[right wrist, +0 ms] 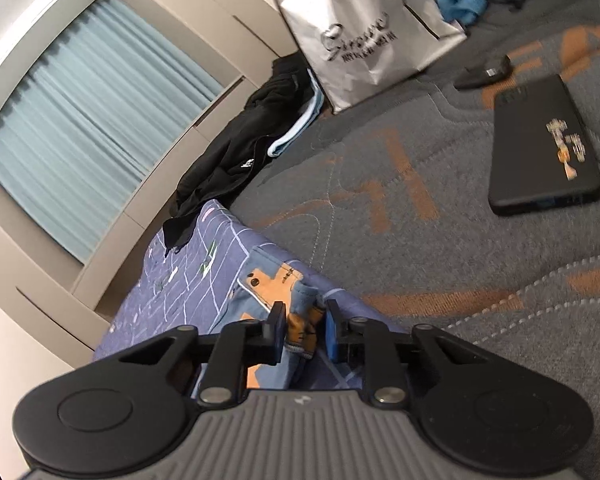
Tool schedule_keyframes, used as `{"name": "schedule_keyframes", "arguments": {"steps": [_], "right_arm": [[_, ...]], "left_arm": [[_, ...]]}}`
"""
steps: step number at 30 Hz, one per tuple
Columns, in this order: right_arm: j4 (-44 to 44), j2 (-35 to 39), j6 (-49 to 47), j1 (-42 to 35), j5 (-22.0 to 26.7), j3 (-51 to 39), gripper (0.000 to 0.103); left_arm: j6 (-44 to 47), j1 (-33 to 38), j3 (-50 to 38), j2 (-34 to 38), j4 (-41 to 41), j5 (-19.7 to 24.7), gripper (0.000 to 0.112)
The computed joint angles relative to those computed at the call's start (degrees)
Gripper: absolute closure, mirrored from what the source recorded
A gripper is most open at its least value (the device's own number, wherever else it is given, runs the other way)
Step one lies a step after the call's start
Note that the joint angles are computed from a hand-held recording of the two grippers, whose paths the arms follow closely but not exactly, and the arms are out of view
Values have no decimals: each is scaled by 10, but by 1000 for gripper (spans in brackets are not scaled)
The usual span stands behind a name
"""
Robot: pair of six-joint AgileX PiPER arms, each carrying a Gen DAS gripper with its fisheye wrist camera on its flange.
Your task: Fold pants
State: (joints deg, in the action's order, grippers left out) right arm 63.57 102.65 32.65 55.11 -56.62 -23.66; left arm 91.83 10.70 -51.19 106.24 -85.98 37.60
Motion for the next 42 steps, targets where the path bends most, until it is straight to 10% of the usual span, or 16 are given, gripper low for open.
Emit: {"name": "schedule_keyframes", "arguments": {"steps": [8, 14, 23, 28, 35, 42], "right_arm": [[147, -17, -309, 56, -1, -97, 87], [232, 18, -551, 99, -34, -202, 88], [299, 97, -854, 141, -38, -353, 89], [308, 120, -889, 146, -28, -385, 89], [310, 125, -897, 144, -26, -392, 89], [318, 116, -926, 163, -40, -398, 89]], "left_arm": [[-350, -41, -292, 124, 218, 251, 10], [-471, -112, -464, 196, 326, 309, 10], [-502, -129, -491, 207, 383, 298, 21], [-512, -119, -453, 202, 386, 260, 39], [-504, -99, -385, 173, 355, 200, 95], [-438, -65, -316, 118, 305, 186, 99]]}}
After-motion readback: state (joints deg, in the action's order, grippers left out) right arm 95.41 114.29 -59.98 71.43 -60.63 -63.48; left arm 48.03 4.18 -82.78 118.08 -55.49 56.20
